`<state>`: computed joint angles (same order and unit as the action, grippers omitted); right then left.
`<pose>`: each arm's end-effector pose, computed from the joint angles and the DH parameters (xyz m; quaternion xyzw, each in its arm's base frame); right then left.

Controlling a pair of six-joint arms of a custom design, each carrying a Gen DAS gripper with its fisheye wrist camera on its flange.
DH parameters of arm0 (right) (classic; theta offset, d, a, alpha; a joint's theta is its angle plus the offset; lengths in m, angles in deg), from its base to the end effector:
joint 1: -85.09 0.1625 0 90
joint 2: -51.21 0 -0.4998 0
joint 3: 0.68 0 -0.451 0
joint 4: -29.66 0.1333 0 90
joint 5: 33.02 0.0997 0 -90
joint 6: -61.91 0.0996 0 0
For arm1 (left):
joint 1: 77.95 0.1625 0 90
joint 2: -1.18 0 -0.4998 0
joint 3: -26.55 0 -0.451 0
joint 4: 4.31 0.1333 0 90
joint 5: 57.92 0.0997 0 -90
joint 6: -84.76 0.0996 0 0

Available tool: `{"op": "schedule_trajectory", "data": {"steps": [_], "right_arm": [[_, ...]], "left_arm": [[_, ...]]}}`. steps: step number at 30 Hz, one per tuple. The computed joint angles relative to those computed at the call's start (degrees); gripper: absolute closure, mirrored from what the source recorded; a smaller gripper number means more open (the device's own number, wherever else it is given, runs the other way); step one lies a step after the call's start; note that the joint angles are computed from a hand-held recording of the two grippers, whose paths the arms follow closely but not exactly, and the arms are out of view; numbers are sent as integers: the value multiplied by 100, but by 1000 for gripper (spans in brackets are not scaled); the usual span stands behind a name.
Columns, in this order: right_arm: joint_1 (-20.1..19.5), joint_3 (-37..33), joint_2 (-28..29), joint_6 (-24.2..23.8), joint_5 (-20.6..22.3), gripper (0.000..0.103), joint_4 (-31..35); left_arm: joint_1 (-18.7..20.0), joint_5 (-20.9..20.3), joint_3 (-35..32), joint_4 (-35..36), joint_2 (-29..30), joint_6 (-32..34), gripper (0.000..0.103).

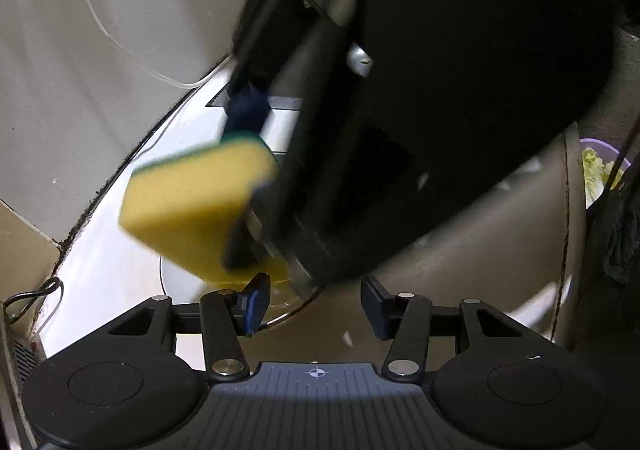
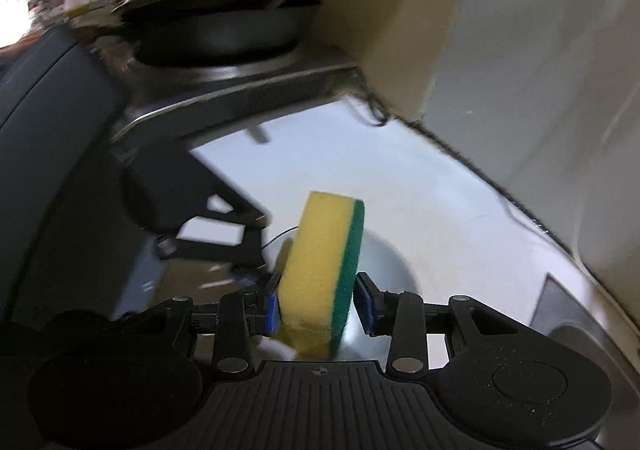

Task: Clean bowl
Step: 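Scrub the bowl's inside again with the right tool's sponge while the left tool holds it, then tilt the white bowl on edge with the left tool while the right tool scrubs its outside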

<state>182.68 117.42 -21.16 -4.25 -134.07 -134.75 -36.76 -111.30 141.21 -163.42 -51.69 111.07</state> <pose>0.1925 -0.5802 0.2780 0.5596 -0.7857 0.1694 0.2019 -0.3426 -0.5559 0.0970 0.5617 0.7633 -0.1206 0.2957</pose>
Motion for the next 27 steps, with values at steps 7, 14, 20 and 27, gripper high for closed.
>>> {"op": "schedule_trajectory", "data": {"steps": [7, 14, 20, 27], "right_arm": [[-251, 300, -517, 644, 427, 71, -886], [-265, 545, -301, 349, -29, 71, -2179], [-506, 564, -577, 734, 361, 70, -996], [-886, 393, -1065, 1682, 1431, 71, 340]], "left_arm": [[48, 52, 7, -368, 59, -242, 50], [47, 97, -234, 360, 216, -241, 50], [105, 16, -334, 485, 307, -507, 54], [279, -269, -446, 452, 236, -1432, 72]]}}
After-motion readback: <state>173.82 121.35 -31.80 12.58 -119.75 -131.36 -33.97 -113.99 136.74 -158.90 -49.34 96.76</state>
